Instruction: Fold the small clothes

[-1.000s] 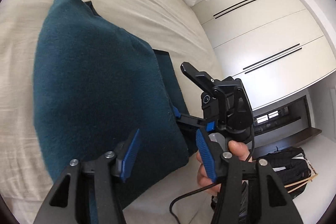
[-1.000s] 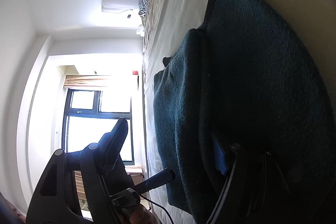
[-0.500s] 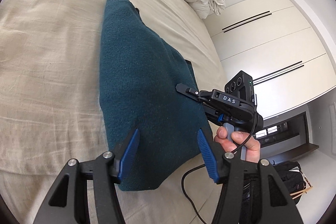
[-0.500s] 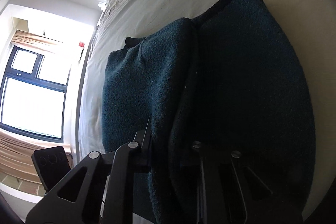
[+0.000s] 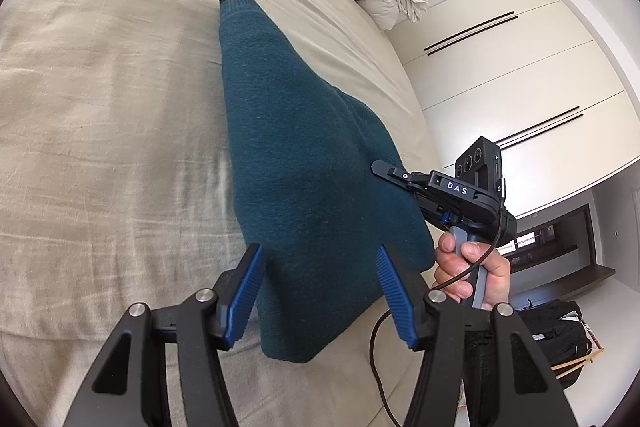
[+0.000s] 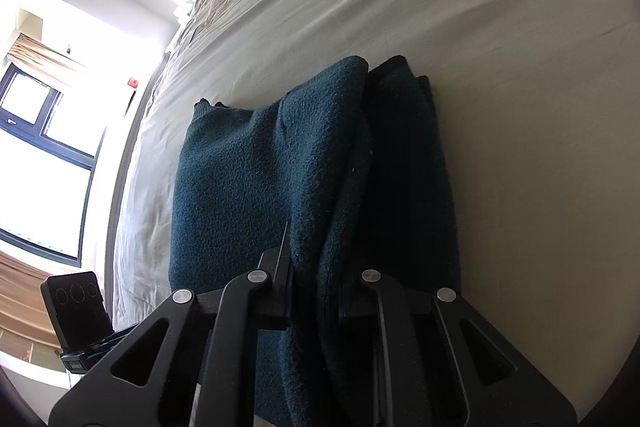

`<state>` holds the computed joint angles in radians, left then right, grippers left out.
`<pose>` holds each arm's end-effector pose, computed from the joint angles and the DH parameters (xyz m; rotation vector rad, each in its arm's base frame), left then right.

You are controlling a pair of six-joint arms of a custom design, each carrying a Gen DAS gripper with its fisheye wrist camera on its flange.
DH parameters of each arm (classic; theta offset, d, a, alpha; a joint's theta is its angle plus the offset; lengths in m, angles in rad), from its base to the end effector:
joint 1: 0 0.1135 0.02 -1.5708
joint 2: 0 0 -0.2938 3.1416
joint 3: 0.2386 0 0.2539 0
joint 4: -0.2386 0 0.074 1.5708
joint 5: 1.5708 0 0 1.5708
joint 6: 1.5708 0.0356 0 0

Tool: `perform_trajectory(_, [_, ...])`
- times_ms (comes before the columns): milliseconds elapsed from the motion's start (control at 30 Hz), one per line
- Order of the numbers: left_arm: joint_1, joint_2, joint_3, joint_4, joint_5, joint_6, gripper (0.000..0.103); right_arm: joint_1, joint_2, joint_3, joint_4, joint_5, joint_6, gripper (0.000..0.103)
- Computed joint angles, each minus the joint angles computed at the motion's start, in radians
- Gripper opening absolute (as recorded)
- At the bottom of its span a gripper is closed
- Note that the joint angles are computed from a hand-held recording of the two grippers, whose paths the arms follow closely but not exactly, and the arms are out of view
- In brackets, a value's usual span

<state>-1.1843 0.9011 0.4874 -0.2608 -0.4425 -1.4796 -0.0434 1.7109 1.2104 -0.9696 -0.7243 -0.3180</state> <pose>0.0784 -0.1522 0.2333 -0.5953 2.2804 -0.9699 0.3171 0.0098 0.2385 -0.4276 2.7120 0.9982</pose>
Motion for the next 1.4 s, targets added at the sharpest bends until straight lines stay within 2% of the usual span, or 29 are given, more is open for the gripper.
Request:
perform_trajectory(133, [0.044,0.024,-0.008,0.03,0.039,0.016,0.061,-0.076,0.038,0.043,-0.064,0.016,-0.085,0.013])
perform_trajectory(267, [0.073,0.055,-0.005,0.036,0.066,0.03,0.062,-0.067,0.05,0.016,0.003,0.029,-0.038,0.013])
perform_trajectory(333, [0.089,0.066,-0.002,0.03,0.076,0.035,0.067,-0.033,0.08,-0.02,0.088,0.026,0.017,0.014])
perform_trajectory(433, [0.121,0.077,0.008,0.018,0.081,0.052,0.074,-0.04,0.067,-0.037,0.08,0.001,0.0,0.02])
perform_trajectory(500, [0.145,0.081,0.013,0.017,0.086,0.067,0.076,-0.072,0.08,0.002,-0.003,-0.013,-0.04,0.023])
perform_trajectory(633, [0.211,0.099,0.021,0.032,0.114,0.109,0.081,-0.169,0.073,0.038,-0.085,-0.082,-0.098,0.04])
perform_trajectory(733, [0.279,0.137,0.032,0.053,0.165,0.142,0.081,-0.206,0.078,0.048,-0.152,-0.066,-0.176,0.038])
perform_trajectory(800, [0.313,0.166,0.043,0.064,0.194,0.164,0.082,-0.209,0.049,0.02,-0.166,-0.026,-0.239,0.032])
perform_trajectory(867, [0.335,0.204,0.061,0.069,0.21,0.183,0.082,-0.229,0.026,-0.02,-0.167,-0.044,-0.274,0.027])
perform_trajectory(900, [0.347,0.221,0.067,0.073,0.222,0.187,0.082,-0.243,0.027,-0.029,-0.174,-0.06,-0.277,0.019])
perform_trajectory(1000, [0.367,0.247,0.059,0.114,0.25,0.187,0.082,-0.279,0.042,-0.053,-0.206,-0.1,-0.282,0.015])
perform_trajectory(1167, [0.394,0.275,0.059,0.144,0.27,0.21,0.084,-0.322,0.069,-0.02,-0.348,-0.125,-0.36,0.014])
perform_trajectory(1267, [0.384,0.289,0.079,0.116,0.264,0.231,0.085,-0.297,0.076,-0.057,-0.217,-0.052,-0.274,0.014])
perform_trajectory(1300, [0.387,0.292,0.088,0.107,0.267,0.238,0.085,-0.302,0.103,-0.043,-0.236,-0.067,-0.286,0.015])
perform_trajectory(1367, [0.394,0.287,0.093,0.096,0.259,0.244,0.085,-0.341,0.122,-0.014,-0.313,-0.105,-0.356,0.019])
perform_trajectory(1400, [0.394,0.278,0.09,0.089,0.245,0.24,0.085,-0.356,0.11,-0.005,-0.333,-0.118,-0.386,0.025])
